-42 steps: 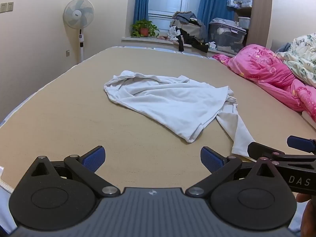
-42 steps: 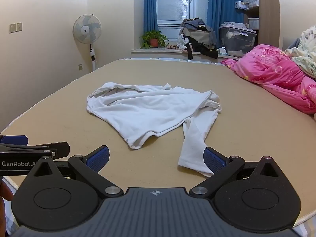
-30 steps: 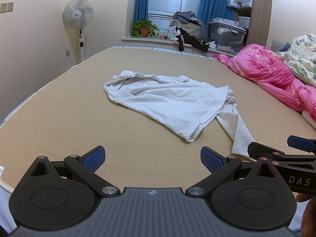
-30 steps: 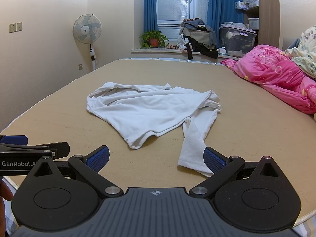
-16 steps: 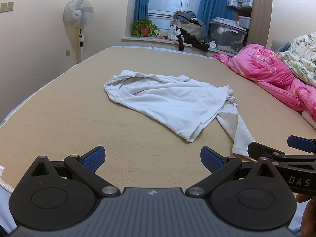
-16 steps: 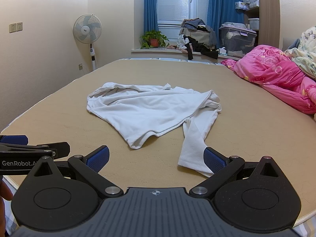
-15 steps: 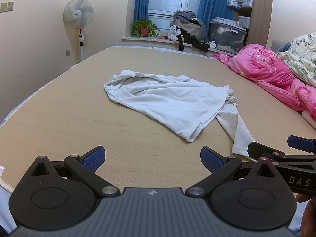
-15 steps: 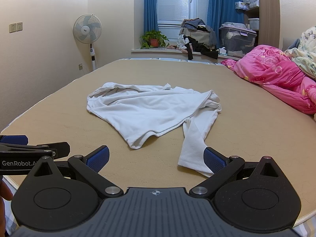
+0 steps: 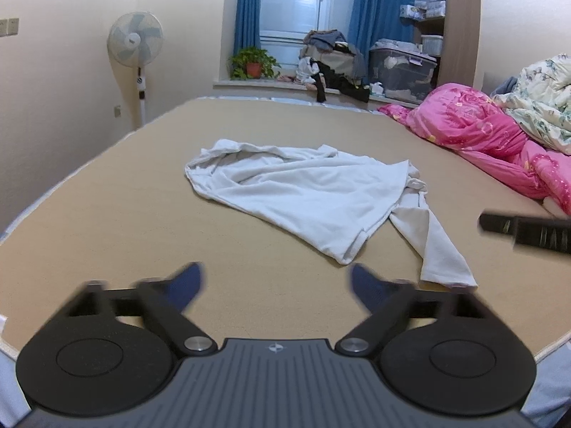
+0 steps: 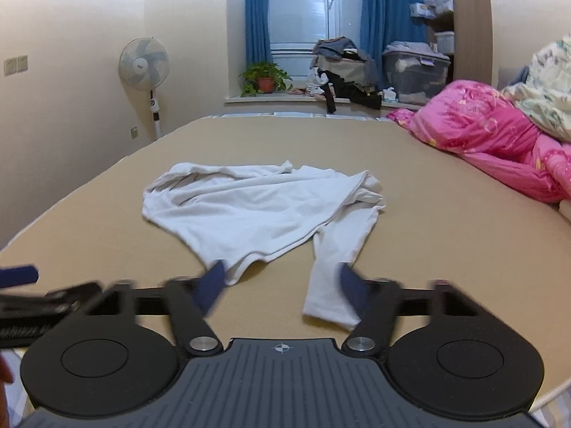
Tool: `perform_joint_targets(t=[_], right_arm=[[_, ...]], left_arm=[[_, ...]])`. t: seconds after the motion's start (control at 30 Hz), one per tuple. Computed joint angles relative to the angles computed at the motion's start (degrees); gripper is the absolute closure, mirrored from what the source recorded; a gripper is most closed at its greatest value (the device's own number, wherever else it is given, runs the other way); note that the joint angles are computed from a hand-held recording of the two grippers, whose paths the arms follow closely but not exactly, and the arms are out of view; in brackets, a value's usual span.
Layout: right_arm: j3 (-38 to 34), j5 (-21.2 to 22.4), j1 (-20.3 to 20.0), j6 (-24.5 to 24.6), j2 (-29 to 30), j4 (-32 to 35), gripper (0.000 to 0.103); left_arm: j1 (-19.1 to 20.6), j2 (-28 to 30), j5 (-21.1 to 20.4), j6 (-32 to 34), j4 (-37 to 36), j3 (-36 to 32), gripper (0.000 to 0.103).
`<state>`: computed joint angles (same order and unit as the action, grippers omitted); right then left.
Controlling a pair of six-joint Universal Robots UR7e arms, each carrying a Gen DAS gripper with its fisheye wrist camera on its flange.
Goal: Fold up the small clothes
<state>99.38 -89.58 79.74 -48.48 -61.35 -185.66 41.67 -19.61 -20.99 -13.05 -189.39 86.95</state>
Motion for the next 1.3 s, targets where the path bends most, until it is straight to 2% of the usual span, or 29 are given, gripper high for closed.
perform_joint_targets(t=[0.03, 0.1, 0.13, 0.23, 0.3, 0.37, 0.43, 0.5, 0.63, 0.73, 0.77, 0.8, 0.83, 0.87, 0.9, 0.97, 1.13, 1.2, 1.3], right_arm=[[-2.6, 1.1, -0.6, 1.1, 1.1, 1.4, 0.055], [-7.3, 0.4, -0.7, 2.2, 2.9, 4.4, 0.054], [-10.1, 0.0, -0.8, 2.9, 4.0, 7.7, 0.054], [-17.5, -4.4, -0.5, 1.7, 7.8, 15.7, 0.054], [-21.3, -9.8, -0.2, 2.1, 9.9, 22.0, 0.054], [-25.0, -12.9, -0.2, 2.9, 12.3, 26.4, 0.054], [-26.8, -13.4, -0.2, 1.3, 13.7, 27.3, 0.053], [-27.6, -12.8, -0.4, -0.9, 14.9, 26.7, 0.052], [-28.6, -13.6, -0.5, -3.8, 16.2, 28.5, 0.053], [-29.6, -14.6, -0.7, -3.6, 16.9, 29.8, 0.056], [-30.2, -14.6, -0.7, -3.0, 17.1, 30.7, 0.065], [-30.5, -14.2, -1.0, -2.6, 17.1, 31.4, 0.076], [-31.1, -14.2, -1.1, -2.3, 17.2, 32.3, 0.082], [-31.5, -14.0, -1.2, -1.9, 17.1, 32.8, 0.090], [-31.7, -13.7, -1.4, -1.5, 17.1, 32.9, 0.095], [-32.3, -13.0, -1.7, -1.0, 16.9, 32.8, 0.099], [-34.9, -14.6, -2.5, 1.4, 16.9, 30.7, 0.100], [-36.7, -16.2, -3.0, 0.8, 17.4, 28.7, 0.101], [-41.2, -19.1, -3.8, 0.3, 19.3, 24.1, 0.101]], left_arm=[[1.0, -0.8, -1.9, -2.4, 2.4, 0.4, 0.041], [2.5, -2.4, -5.4, -5.5, 5.6, 0.8, 0.067], [3.5, -2.5, -6.2, -4.9, 6.2, 0.1, 0.068], [5.3, -0.2, -6.1, -2.2, 7.3, -5.7, 0.068], [7.0, 1.9, -7.2, -3.1, 10.2, -11.0, 0.068], [8.9, 4.9, -8.6, -5.4, 13.5, -17.0, 0.065], [10.6, 8.5, -10.3, -8.4, 18.5, -24.3, 0.058], [12.0, 12.3, -10.9, -12.0, 23.4, -31.7, 0.031], [14.1, 21.1, -12.0, -16.2, 32.5, -48.2, 0.022], [15.1, 27.9, -10.8, -19.7, 44.8, -62.4, 0.021], [15.4, 29.8, -10.5, -20.0, 47.0, -65.7, 0.022], [15.5, 31.9, -9.8, -20.0, 50.3, -70.0, 0.032], [15.6, 32.9, -9.2, -18.4, 51.8, -72.0, 0.042], [15.6, 32.8, -9.1, -15.3, 51.7, -71.6, 0.070], [15.9, 31.5, -9.9, -12.5, 49.1, -68.8, 0.089], [16.3, 25.7, -12.4, -9.4, 41.7, -57.7, 0.095], [14.9, 11.0, -13.6, 1.5, 26.4, -29.9, 0.096], [14.3, 4.4, -15.0, 4.3, 23.7, -18.9, 0.096], [13.8, -4.1, -14.5, 5.8, 24.6, -6.2, 0.097]])
